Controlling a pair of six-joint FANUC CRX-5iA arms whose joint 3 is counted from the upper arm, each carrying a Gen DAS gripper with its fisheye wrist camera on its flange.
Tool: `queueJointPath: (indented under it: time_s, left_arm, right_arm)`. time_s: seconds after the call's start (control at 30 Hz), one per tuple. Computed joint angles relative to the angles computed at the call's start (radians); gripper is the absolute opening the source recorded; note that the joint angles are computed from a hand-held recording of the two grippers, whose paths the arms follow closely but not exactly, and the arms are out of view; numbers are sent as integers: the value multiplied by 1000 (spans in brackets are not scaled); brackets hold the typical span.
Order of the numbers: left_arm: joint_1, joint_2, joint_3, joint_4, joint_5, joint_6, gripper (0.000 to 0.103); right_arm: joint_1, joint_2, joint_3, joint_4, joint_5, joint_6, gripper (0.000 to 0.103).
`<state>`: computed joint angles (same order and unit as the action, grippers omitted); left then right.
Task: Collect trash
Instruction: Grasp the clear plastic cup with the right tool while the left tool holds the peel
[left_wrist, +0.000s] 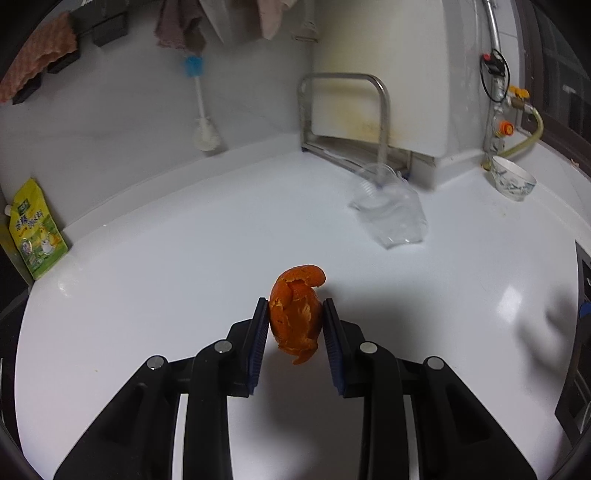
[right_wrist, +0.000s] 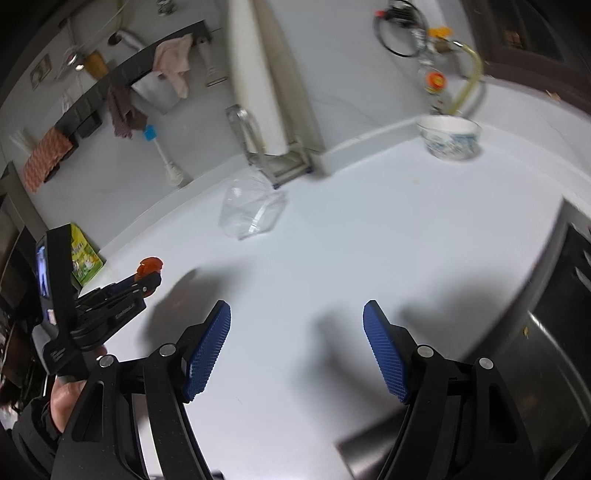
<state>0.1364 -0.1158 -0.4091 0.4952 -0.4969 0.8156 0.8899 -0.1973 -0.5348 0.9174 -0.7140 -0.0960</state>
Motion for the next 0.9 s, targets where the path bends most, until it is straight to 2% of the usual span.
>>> queueJointPath:
  time_s: [0.1, 0.17, 0.33, 0.57, 0.77, 0.9]
  left_arm:
    - [14, -5, -20, 27, 58, -24, 30]
    - [30, 5, -14, 47, 53, -22, 30]
    - [61, 32, 43, -48, 51, 84, 30]
    - [86, 43, 71, -68, 35, 126, 30]
    - [90, 49, 84, -79, 16, 145, 30]
    - [92, 46, 79, -66, 25, 139, 30]
  right_arm:
    - [-18, 75, 76, 0, 15, 69, 76]
    - [-30, 137, 143, -13, 11, 134, 77]
    - [-82, 295, 347, -186, 10, 324, 78]
    - [-113, 461, 584, -288, -106, 426, 79]
    - [-127, 605, 837, -404, -298, 619, 79]
    - [-130, 670, 938, -424, -370, 656, 79]
